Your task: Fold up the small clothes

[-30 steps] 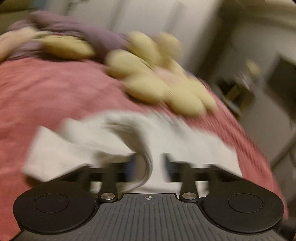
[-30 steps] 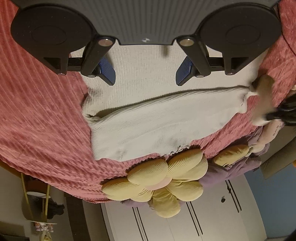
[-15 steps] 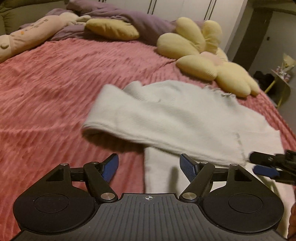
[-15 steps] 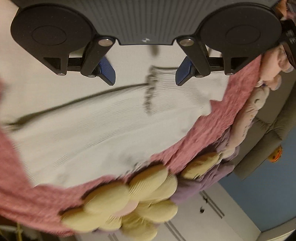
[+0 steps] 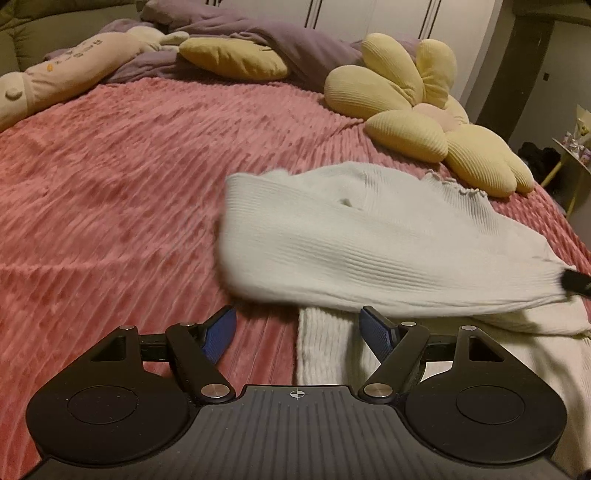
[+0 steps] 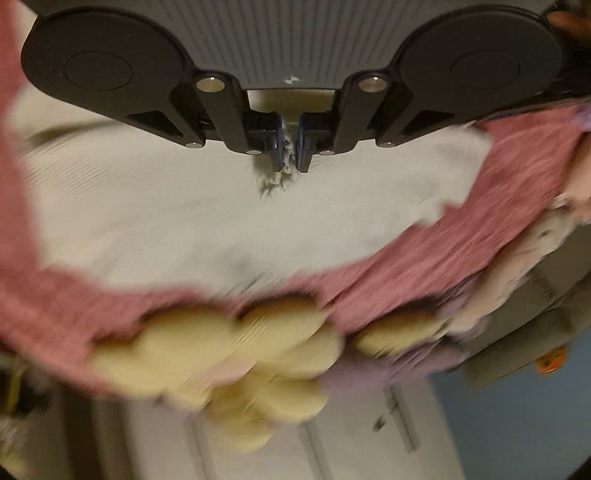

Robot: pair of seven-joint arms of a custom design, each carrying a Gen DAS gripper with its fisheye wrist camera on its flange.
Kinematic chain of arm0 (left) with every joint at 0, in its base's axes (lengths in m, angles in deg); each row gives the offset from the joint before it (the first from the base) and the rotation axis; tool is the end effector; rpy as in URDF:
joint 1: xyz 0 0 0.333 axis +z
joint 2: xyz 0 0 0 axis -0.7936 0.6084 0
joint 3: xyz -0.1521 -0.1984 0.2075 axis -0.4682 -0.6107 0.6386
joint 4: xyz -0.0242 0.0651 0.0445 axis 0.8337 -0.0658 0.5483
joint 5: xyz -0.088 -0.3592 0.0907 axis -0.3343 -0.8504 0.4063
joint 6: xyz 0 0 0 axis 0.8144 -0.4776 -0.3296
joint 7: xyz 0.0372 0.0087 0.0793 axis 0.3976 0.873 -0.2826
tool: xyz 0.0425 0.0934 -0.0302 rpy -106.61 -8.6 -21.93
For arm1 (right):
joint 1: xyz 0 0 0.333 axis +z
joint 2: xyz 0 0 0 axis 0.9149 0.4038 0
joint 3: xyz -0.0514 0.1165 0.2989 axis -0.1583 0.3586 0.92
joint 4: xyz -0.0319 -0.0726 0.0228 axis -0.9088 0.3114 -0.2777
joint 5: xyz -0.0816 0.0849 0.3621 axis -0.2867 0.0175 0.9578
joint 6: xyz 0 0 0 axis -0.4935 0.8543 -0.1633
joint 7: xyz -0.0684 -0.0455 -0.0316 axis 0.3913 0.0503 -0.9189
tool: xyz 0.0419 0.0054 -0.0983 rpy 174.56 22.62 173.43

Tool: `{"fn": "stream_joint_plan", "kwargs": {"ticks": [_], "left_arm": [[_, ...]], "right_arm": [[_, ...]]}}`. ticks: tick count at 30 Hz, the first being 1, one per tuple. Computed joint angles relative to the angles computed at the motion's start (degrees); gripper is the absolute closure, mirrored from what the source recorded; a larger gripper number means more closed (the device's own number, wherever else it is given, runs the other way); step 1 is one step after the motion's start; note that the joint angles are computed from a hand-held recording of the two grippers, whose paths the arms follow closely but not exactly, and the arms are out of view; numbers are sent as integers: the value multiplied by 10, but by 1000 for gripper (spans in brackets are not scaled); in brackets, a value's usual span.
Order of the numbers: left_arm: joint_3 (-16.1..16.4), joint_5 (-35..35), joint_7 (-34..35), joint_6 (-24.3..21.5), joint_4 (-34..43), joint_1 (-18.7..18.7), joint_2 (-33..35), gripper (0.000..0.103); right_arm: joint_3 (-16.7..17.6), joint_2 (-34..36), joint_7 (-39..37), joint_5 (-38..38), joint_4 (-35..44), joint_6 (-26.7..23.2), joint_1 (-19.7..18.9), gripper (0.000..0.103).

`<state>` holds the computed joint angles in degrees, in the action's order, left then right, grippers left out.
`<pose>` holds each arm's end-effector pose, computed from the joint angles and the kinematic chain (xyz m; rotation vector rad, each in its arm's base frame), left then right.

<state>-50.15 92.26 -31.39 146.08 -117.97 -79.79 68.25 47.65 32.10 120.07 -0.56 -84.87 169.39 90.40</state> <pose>0.5736 -0.3714 0.5013 -1.8919 1.7829 -0.9139 0.5549 0.3148 0.5388 -1.5227 1.7149 -0.5525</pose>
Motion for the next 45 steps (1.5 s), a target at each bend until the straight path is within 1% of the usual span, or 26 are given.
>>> {"fn": "stream_joint_plan", "kwargs": {"ticks": [2,3,4,5,7,8,11,12,14,17,18,19,20,23,24,26,27,30,32,34,35,37,38,39,43,45], "left_arm": [[-1,-4,4,0,10,0,7,24],[-2,-5,6,-1,16,-2,12,24],[-1,-6,9,-2,22,-3,16,24],[-1,-8,14,-3,27,-4,20,24],[-1,-16,24,-9,37,-7,28,24],[0,-19,28,-10,39,-7,30,24],[3,-25,33,-12,44,-11,34,24],[4,-28,35,-14,47,-11,36,23],[6,-30,34,-15,49,-14,37,22],[8,-34,31,-23,54,-17,39,21],[8,-36,32,-26,54,-17,39,21],[6,-39,34,-29,55,-16,38,21],[6,-40,36,-30,55,-16,36,21],[9,-31,32,-34,55,-18,33,19],[9,-28,29,-36,56,-19,33,18],[8,-26,27,-35,55,-17,31,17],[7,-27,29,-33,54,-15,29,16],[8,-18,25,-30,49,-15,25,16],[8,-15,22,-30,47,-14,24,15],[3,-20,27,-34,50,-11,26,15],[2,-21,30,-36,51,-11,27,15],[2,-18,34,-38,53,-12,27,14],[2,-17,35,-37,53,-13,28,13],[2,-16,36,-36,53,-13,28,12],[4,-14,31,-42,60,-15,32,10],[3,-17,30,-44,63,-15,33,9]], "right_arm": [[-20,-13,69,-95,5,-63,19,97],[-18,-15,76,-114,7,-91,18,96],[-14,-15,65,-107,6,-108,10,96],[-8,-13,40,-76,1,-103,-2,95],[8,-8,-45,54,-16,-71,-36,93],[15,-6,-76,117,-26,-57,-50,89],[12,-7,-81,179,-56,3,-61,82],[13,-5,-86,196,-61,17,-65,77],[18,3,-109,234,-62,35,-71,74],[8,17,-115,209,-36,11,-53,75],[6,19,-122,199,-29,1,-49,85],[-3,22,-116,166,-14,-17,-37,92],[-12,21,-105,132,-9,-28,-27,95],[-37,12,-25,4,-1,-54,-1,96],[-39,8,-1,-27,0,-64,1,100],[-40,-1,44,-91,1,-94,3,100],[-36,-6,53,-103,-4,-94,-4,100],[-23,-15,43,-79,-19,-71,-30,100],[-11,-21,-12,4,-45,-8,-58,100],[2,-20,-65,80,-56,13,-71,97],[4,-18,-82,99,-55,10,-72,93],[10,-14,-118,143,-57,10,-75,73],[11,-12,-125,155,-58,8,-73,58],[8,-11,-122,152,-57,6,-68,54],[5,4,-138,155,-43,8,-61,52],[15,20,-176,186,-28,16,-64,57]]}}
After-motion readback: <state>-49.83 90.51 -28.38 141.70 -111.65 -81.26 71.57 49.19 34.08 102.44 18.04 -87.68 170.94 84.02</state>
